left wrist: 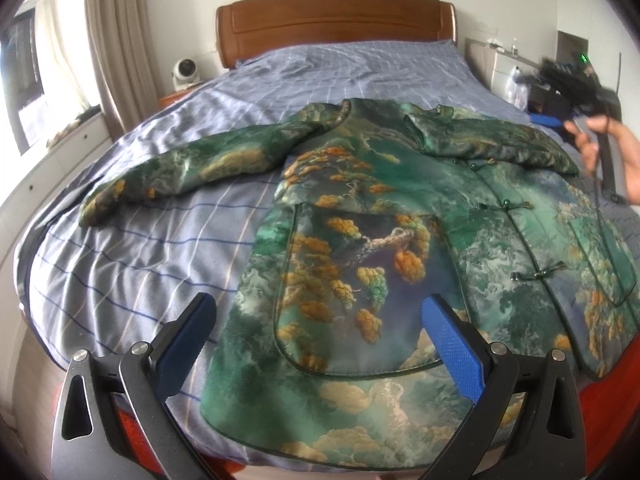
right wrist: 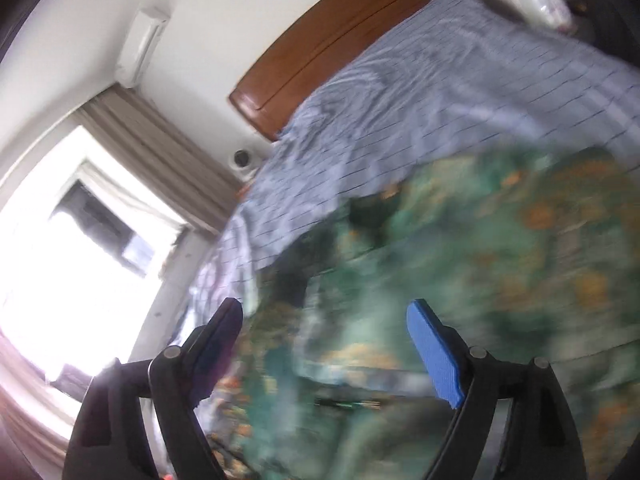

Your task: Fold large clothes

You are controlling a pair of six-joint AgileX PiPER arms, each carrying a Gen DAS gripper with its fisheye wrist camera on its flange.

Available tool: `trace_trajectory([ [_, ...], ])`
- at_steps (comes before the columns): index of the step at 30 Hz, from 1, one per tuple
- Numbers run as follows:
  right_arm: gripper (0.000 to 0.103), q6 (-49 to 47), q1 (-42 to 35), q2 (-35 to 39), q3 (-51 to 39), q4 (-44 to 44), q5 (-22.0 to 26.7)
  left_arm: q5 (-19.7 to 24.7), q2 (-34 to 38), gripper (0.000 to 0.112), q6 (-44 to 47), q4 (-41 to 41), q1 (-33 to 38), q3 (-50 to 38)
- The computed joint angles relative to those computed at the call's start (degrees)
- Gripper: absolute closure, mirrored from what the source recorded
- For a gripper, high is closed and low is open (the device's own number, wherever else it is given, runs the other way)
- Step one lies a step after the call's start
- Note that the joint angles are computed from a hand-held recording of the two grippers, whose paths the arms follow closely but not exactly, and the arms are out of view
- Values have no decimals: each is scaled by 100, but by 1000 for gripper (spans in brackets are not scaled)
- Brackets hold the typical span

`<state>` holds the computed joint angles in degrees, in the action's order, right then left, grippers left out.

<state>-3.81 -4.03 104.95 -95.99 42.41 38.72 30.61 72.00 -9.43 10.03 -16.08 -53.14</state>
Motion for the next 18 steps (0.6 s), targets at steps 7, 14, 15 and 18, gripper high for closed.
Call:
trace_trajectory([
  [7, 21, 1279, -493, 390, 410, -1890, 347, 100, -56, 10, -518, 602, -264, 50],
  [14, 19, 1715, 534, 249, -561, -3089, 727, 44, 25, 10, -314, 366, -150, 18],
  [15, 19, 1665, 730, 316, -724, -3140, 782, 46, 62, 10, -245, 291, -147, 13],
  [18, 19, 1408, 1146, 506, -1112, -3002, 1026, 12, 35, 10, -252, 370, -190, 92],
])
